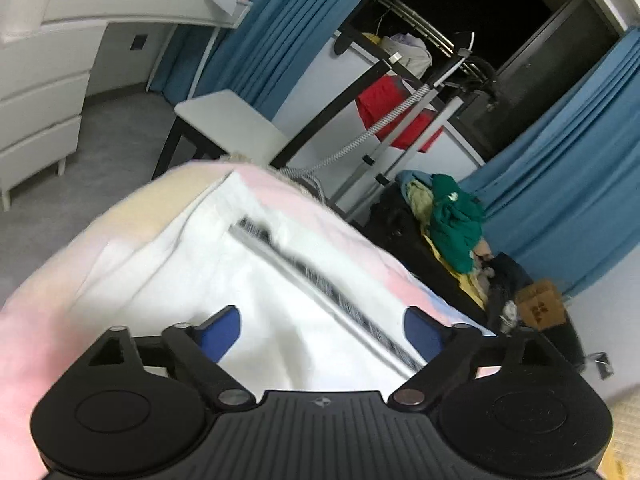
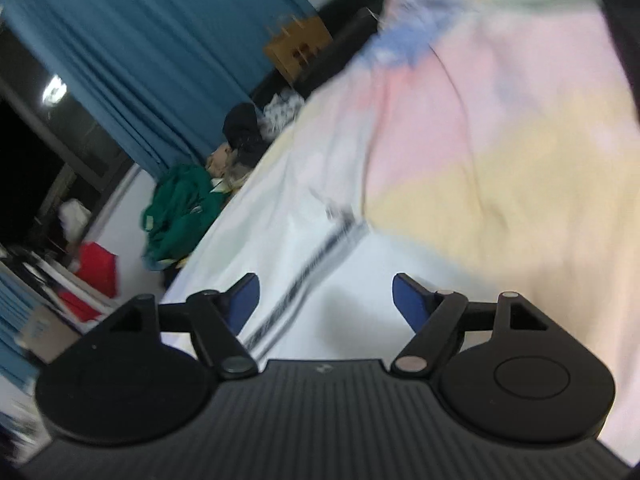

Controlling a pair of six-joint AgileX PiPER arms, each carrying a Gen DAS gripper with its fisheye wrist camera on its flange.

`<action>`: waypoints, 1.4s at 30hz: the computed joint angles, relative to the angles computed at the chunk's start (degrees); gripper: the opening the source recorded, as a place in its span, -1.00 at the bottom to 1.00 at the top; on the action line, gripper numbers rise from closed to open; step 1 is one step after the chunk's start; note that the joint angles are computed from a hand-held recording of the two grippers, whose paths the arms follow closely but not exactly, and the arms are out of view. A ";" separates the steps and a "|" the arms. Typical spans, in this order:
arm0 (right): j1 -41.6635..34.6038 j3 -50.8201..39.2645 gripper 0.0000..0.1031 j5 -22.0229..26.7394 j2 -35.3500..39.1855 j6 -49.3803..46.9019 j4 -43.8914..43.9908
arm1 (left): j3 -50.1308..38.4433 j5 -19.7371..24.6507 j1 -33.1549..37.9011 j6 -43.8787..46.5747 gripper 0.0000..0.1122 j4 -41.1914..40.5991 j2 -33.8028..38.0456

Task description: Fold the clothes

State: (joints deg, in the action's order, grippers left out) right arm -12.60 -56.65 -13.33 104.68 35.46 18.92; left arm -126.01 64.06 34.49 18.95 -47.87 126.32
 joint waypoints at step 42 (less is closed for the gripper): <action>-4.08 26.84 -0.76 -10.94 -18.21 30.67 -31.22 | 23.63 3.95 22.15 0.02 -0.77 -8.56 -19.11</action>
State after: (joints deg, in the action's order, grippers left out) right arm -16.68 -29.81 -24.27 86.47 66.13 -12.30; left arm -102.38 68.01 56.64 18.97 -56.43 107.20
